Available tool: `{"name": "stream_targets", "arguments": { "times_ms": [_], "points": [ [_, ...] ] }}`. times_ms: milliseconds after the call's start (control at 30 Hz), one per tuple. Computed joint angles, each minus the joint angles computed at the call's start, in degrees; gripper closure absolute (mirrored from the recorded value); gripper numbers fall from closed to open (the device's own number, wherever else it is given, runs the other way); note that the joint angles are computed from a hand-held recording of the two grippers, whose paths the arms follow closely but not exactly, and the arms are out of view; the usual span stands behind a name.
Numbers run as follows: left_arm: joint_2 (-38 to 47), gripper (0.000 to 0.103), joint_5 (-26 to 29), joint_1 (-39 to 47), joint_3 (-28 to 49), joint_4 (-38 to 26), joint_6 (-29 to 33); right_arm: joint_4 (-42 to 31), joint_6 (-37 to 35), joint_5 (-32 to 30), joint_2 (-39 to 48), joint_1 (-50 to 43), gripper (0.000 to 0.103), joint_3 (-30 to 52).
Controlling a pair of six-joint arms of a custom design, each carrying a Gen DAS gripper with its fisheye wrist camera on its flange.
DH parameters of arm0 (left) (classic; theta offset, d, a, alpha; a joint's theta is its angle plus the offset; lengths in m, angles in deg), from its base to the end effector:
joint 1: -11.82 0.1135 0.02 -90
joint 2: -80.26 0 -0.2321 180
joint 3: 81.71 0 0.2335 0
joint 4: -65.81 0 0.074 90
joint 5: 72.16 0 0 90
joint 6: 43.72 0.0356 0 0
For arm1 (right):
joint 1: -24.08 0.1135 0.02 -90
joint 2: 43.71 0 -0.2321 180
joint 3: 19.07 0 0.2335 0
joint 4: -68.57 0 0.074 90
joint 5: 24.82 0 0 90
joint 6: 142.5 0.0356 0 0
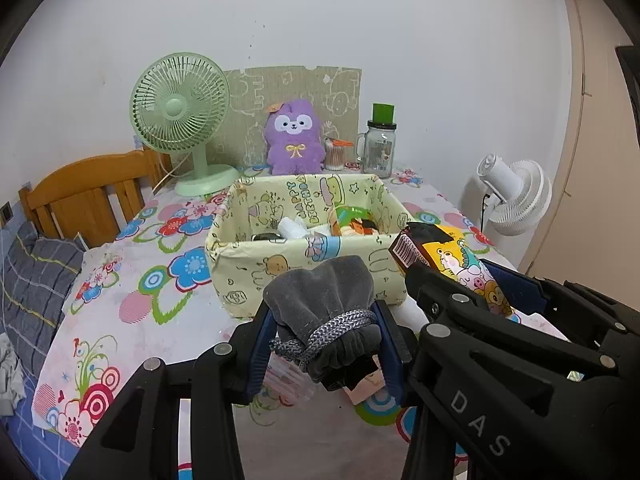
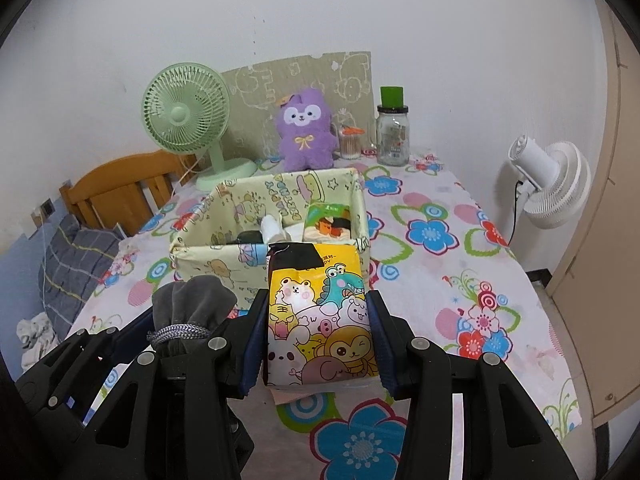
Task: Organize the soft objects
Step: 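Lift the grey pouch and yellow tissue pack and carry them over the box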
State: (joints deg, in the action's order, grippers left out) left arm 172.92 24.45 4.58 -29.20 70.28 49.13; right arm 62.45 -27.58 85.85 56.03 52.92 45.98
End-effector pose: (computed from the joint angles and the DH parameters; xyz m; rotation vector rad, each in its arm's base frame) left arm 0.2952 -0.0416 0.1310 0.2576 2.1787 -0.1696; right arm 0.2973 0.1494 0.1392 0.1094 2.2278 0.0985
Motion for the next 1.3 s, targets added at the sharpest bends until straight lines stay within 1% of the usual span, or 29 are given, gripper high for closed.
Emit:
{"name": "stream_targets", "arguments": {
  "times_ms": [200,967,1300],
  "points": [
    [-0.6,0.055,0.1,0.4,1.0,-0.7,0.1,-0.4,-0.6,0.2,-0.4,0.1,0.053,1.1],
    [-1.6,0.055,-1.1,1.4,8.4,-6.8,0.1,-5.1,-3.7,-2.3,0.5,-1.7,0.053,9.9],
    [0.3,0.055,-0.6,1.5,12.3,-8.4,0.0,-7.3,-4.7,-2.8,2.1,-2.7,0.053,14.2]
  ]
}}
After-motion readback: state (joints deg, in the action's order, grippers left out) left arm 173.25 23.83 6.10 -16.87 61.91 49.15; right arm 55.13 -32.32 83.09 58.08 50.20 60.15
